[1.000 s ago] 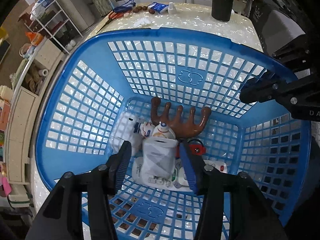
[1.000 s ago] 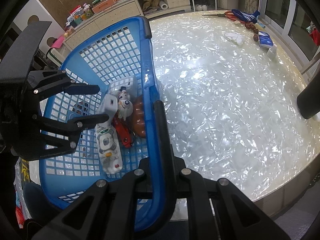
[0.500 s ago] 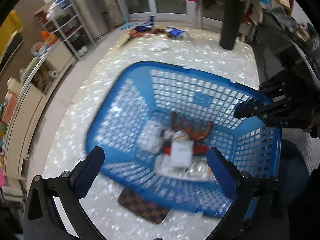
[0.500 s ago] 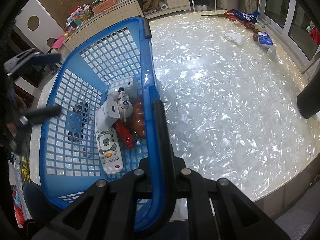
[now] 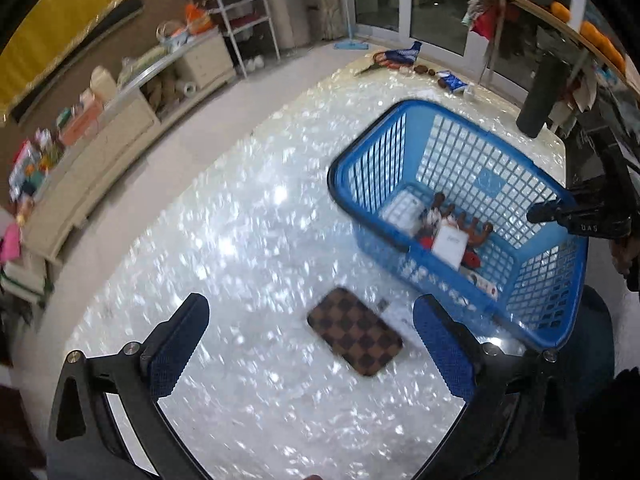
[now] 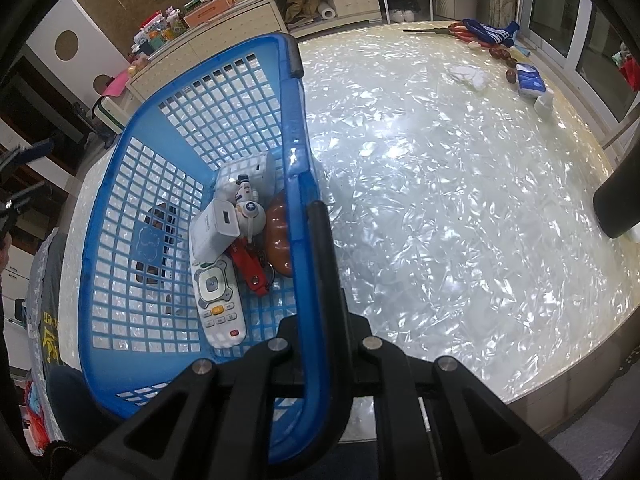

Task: Organize rigid objects
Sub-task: 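Move the left tool back to the brown checkered card case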

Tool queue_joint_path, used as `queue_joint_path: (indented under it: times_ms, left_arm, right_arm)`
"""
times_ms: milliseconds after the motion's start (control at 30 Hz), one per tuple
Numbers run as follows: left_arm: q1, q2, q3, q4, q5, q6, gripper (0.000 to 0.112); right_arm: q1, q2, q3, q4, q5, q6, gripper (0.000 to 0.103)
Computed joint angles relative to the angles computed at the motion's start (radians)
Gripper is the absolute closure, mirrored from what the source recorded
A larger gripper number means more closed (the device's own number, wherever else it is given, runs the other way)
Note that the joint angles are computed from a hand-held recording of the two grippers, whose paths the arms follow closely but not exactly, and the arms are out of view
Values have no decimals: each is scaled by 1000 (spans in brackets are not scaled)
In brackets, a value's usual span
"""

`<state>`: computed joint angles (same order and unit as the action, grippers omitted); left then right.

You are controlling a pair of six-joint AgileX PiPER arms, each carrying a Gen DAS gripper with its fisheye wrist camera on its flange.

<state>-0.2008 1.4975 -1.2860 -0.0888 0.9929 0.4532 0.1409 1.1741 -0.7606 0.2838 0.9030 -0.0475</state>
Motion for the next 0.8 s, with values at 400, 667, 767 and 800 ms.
queue_joint_path:
  times_ms: [400, 667, 767, 800]
  left_arm:
    - [66, 87, 156, -104, -50, -101, 10]
    - [73, 178, 189, -150, -118, -240, 10]
    - [81, 214, 197, -190, -147, -262, 10]
    - [76, 227, 198, -186, -158, -284, 10]
  right_arm:
    - [14, 2, -5, -15, 0, 21, 96]
    - [3, 3, -3, -4, 1, 2, 96]
    - [7, 3, -3, -9, 0, 6, 96]
    - [5, 3, -2, -6, 0, 1, 96]
